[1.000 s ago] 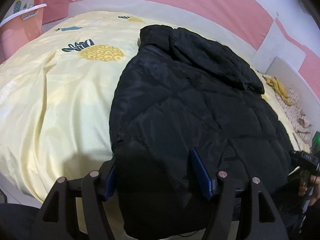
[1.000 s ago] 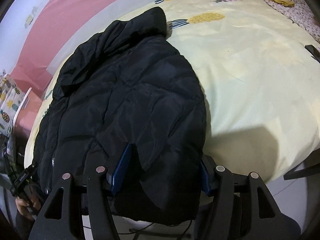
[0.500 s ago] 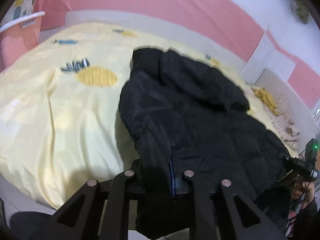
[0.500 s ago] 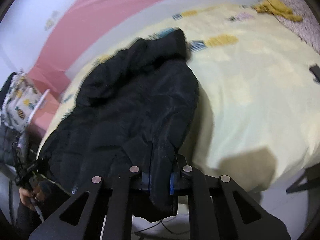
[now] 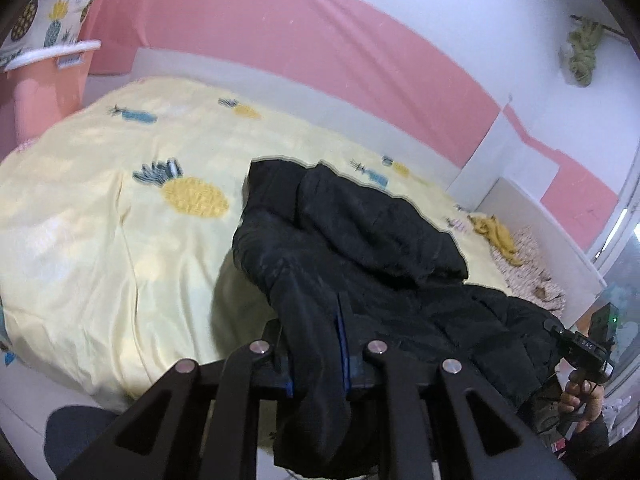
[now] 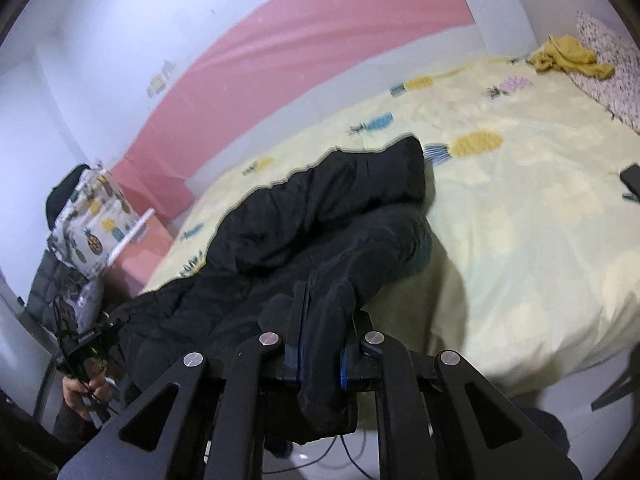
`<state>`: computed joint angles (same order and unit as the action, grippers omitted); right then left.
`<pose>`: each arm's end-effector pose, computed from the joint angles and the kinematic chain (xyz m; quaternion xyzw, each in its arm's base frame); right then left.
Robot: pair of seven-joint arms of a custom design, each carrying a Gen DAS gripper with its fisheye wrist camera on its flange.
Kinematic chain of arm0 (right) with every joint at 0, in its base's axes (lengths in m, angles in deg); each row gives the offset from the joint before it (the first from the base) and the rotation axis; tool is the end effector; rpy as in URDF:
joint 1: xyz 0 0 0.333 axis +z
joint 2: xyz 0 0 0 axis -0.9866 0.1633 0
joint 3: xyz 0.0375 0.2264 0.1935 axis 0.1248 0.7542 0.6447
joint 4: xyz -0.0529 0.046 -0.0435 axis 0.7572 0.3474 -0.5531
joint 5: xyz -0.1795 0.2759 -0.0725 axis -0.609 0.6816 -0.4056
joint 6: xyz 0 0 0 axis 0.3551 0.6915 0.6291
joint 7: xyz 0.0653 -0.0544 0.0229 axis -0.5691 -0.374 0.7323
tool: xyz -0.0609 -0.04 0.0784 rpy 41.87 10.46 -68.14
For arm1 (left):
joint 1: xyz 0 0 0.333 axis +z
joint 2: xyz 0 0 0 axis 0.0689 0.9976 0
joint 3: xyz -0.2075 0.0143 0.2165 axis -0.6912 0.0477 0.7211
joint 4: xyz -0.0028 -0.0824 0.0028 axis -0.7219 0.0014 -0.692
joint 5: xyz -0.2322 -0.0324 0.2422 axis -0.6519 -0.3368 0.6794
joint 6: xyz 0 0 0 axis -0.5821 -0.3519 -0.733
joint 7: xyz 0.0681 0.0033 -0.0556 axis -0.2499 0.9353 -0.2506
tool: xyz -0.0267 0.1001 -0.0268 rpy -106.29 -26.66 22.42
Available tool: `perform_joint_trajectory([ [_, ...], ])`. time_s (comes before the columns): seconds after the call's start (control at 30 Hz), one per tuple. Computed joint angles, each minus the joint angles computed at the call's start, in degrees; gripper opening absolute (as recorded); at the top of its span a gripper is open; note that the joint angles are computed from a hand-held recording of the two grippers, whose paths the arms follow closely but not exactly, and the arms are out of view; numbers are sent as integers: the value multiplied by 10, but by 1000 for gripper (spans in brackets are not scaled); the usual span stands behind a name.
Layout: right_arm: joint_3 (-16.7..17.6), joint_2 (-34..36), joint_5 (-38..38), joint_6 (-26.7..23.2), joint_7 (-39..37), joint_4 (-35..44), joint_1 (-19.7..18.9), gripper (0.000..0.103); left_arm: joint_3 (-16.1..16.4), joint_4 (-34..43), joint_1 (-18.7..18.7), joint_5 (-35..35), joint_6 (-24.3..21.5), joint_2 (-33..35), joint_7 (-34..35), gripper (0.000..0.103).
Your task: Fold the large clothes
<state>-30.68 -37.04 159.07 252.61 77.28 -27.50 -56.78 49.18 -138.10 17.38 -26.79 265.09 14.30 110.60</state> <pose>0.5009 0.2989 0.4703 -0.6769 0.5418 -0.0339 0.4972 0.3383 -0.1660 0.4731 -0.7216 0.4826 -0.4492 0.2112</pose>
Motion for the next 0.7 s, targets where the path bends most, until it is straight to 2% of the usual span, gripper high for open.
perform_joint_trajectory([
  [0.07,6,-14,46,1,-44,-1,-6,11,16,-3,-14,1,2,-12,1,16],
  [0.13,0,-33,94,-4,-83,-11,-3,11,45,-16,-43,2,5,-23,3,16],
  [0.27,-21,-45,111,-9,-83,-15,17,11,84,-26,-84,2,6,-31,4,16],
  [0.4,-33,-37,113,-17,-90,6,23,11,99,-15,-88,4,20,-24,18,16],
  [0.5,-37,-8,110,-25,-83,52,17,11,102,14,-73,-5,49,11,33,16],
  [0.6,-36,38,84,-32,-42,123,8,11,129,61,-74,-13,73,65,56,16],
  [0.7,-47,112,-30,-48,89,224,9,11,163,131,-82,-11,63,128,86,16],
])
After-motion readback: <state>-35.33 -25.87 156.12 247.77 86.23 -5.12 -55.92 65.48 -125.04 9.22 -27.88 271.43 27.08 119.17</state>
